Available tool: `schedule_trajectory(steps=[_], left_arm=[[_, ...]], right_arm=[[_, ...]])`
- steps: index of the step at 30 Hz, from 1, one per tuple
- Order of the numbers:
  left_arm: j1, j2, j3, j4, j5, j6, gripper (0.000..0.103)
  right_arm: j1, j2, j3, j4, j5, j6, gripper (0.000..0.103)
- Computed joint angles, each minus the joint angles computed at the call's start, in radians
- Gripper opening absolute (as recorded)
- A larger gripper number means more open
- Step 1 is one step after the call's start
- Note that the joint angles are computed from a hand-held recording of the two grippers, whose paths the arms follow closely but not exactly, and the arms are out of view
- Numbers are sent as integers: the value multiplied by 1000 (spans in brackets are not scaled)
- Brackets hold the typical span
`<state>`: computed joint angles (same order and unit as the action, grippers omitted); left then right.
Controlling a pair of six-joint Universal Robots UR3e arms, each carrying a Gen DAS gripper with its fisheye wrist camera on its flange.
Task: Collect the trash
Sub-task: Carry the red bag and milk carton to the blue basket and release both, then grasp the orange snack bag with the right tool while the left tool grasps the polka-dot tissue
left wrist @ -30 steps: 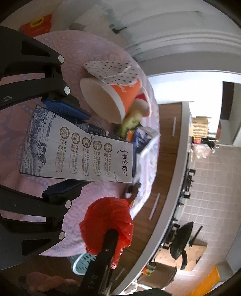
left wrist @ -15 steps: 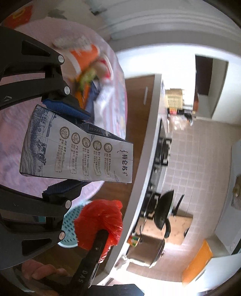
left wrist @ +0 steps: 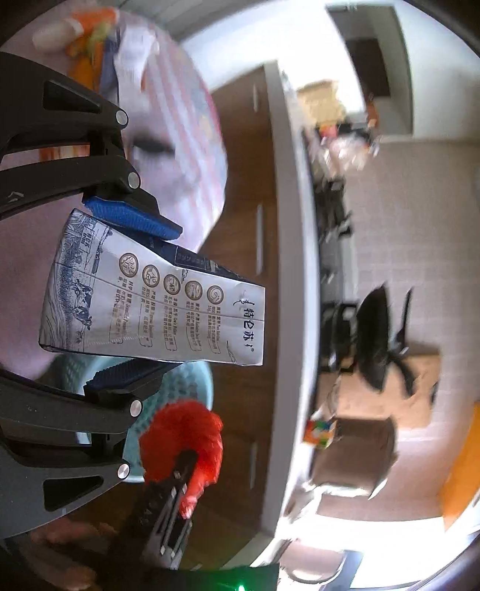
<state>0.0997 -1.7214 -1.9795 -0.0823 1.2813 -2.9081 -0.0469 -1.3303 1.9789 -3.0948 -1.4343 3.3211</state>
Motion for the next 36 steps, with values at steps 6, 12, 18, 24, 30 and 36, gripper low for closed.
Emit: schedule_trajectory(steps=[6, 12, 18, 24, 30, 36], left_arm=[[-110, -254, 241, -140, -17, -38, 60], [-118, -363, 346, -186, -38, -64, 63], [-84, -345, 319, -172, -57, -88, 76], [-21, -269, 229, -138, -107, -95, 76], [56, -159, 133, -116, -153, -83, 76], [225, 64, -80, -46, -221, -70, 76]], right_arm=[[-69, 105, -63, 105, -5, 13, 29], [-107, 175, -83, 128, 14, 23, 34], [-98, 170, -80, 128, -2, 13, 50], [-85, 139, -84, 134, -1, 10, 50], [-13, 82, -118, 146, -15, 5, 50], [133, 58, -185, 96, -36, 4, 50]])
